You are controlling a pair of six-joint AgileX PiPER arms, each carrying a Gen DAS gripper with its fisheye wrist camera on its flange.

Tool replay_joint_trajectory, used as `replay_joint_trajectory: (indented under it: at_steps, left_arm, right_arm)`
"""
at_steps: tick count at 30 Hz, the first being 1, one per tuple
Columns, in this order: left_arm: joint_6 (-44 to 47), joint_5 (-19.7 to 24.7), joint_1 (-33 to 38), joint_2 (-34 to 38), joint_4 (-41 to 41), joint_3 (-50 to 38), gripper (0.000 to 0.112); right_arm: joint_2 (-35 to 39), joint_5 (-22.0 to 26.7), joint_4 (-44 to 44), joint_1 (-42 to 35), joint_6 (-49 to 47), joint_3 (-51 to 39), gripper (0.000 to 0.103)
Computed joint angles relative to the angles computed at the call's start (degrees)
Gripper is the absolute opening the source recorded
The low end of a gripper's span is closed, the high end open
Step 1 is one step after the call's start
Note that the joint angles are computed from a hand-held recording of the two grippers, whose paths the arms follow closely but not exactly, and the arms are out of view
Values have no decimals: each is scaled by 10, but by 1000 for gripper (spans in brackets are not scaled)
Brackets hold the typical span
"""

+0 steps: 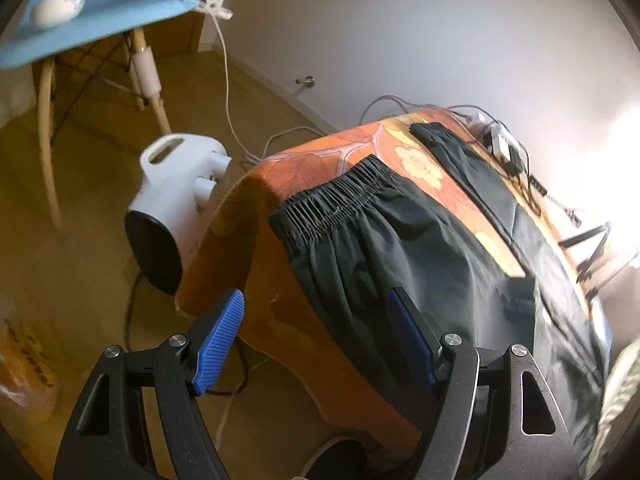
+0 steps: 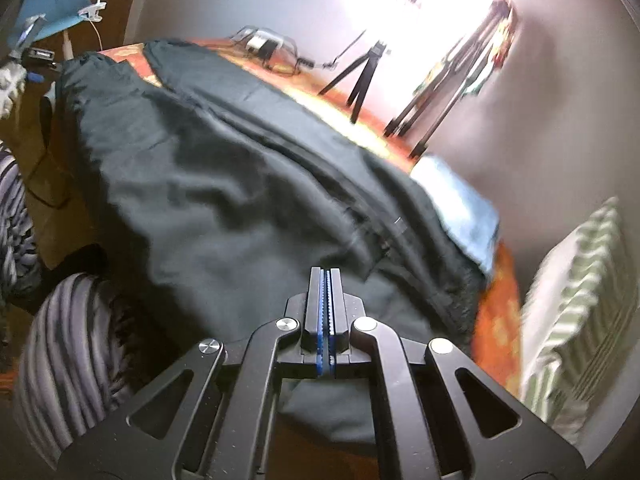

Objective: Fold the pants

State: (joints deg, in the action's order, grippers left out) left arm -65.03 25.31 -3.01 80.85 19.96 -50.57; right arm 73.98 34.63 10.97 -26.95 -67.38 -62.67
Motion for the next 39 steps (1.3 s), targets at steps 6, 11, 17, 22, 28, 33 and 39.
replay_joint_trajectory:
  at_steps: [6, 11, 17, 22, 28, 33, 39]
  left_arm:
    - [1, -31, 7, 22, -1, 0, 74]
    - [-6, -49, 16, 30, -7, -3, 74]
    - [-13, -91, 21, 28, -17, 6, 32]
    - [-99, -26, -25, 38, 114, -35, 12]
    - [-72, -30, -16, 22, 98, -30, 5]
    - [-70, -19, -18, 7, 113, -38, 4]
    - [-14, -3, -11, 3, 85, -75, 3]
  right_arm:
    - [24, 104, 85, -127, 40, -14, 36]
    - [70, 155, 151, -250, 91, -43, 56]
    - [157, 225, 182, -331, 175, -116, 57]
    - [189, 256, 215, -332, 182, -134, 59]
    - [203, 278, 229, -307, 183, -149, 44]
    - [197, 291, 216, -293, 200, -164, 8]
    - [174, 309, 226, -274, 212, -208, 4]
